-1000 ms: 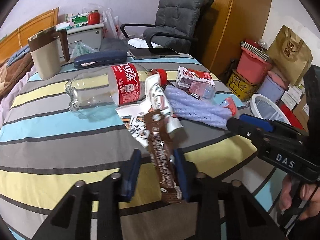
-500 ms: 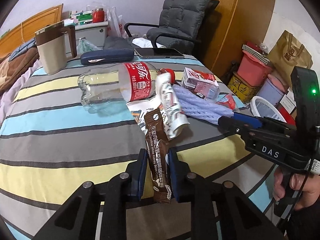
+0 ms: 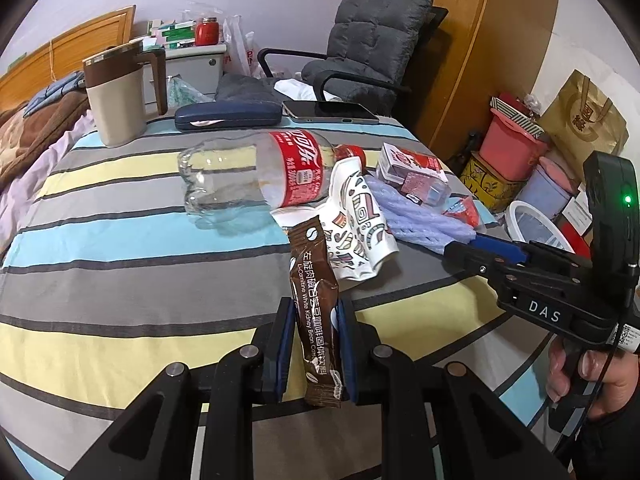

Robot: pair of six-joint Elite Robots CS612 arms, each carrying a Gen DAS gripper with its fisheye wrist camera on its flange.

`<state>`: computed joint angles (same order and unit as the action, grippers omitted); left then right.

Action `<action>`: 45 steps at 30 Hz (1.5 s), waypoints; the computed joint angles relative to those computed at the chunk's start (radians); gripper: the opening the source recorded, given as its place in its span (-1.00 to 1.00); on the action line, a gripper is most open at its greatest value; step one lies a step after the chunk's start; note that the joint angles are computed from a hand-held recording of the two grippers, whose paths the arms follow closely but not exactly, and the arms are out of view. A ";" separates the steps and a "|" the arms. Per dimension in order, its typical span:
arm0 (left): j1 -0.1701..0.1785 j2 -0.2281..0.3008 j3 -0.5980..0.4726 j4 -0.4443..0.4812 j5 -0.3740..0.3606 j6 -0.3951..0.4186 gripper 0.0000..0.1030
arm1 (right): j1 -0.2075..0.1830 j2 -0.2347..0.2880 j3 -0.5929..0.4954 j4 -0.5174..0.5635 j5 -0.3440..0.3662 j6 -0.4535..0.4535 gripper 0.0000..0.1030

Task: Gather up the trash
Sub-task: 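Grasp the brown snack wrapper with the left gripper while the right grasps the foam sleeve, then carry both items over the wastebasket and open both grippers to drop them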

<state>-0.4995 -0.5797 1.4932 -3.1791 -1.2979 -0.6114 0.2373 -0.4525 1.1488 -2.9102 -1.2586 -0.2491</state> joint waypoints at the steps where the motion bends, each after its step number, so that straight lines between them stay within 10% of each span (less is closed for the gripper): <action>1: 0.001 -0.001 0.003 -0.003 0.001 -0.001 -0.58 | 0.000 0.000 -0.001 -0.003 0.003 -0.003 -0.18; 24: 0.012 -0.006 0.018 -0.025 -0.020 -0.008 -0.58 | -0.002 0.026 -0.063 0.088 0.078 -0.034 -0.18; 26: 0.012 -0.007 0.021 -0.030 -0.023 -0.006 -0.58 | 0.001 0.026 -0.064 0.101 0.073 -0.035 -0.47; 45: -0.013 -0.035 0.054 -0.078 -0.015 0.017 -0.58 | -0.022 -0.060 0.125 -0.099 0.078 0.099 -0.73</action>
<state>-0.5130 -0.6146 1.5469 -3.2573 -1.3126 -0.5943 0.2151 -0.5129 1.2737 -3.0087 -1.1802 -0.1504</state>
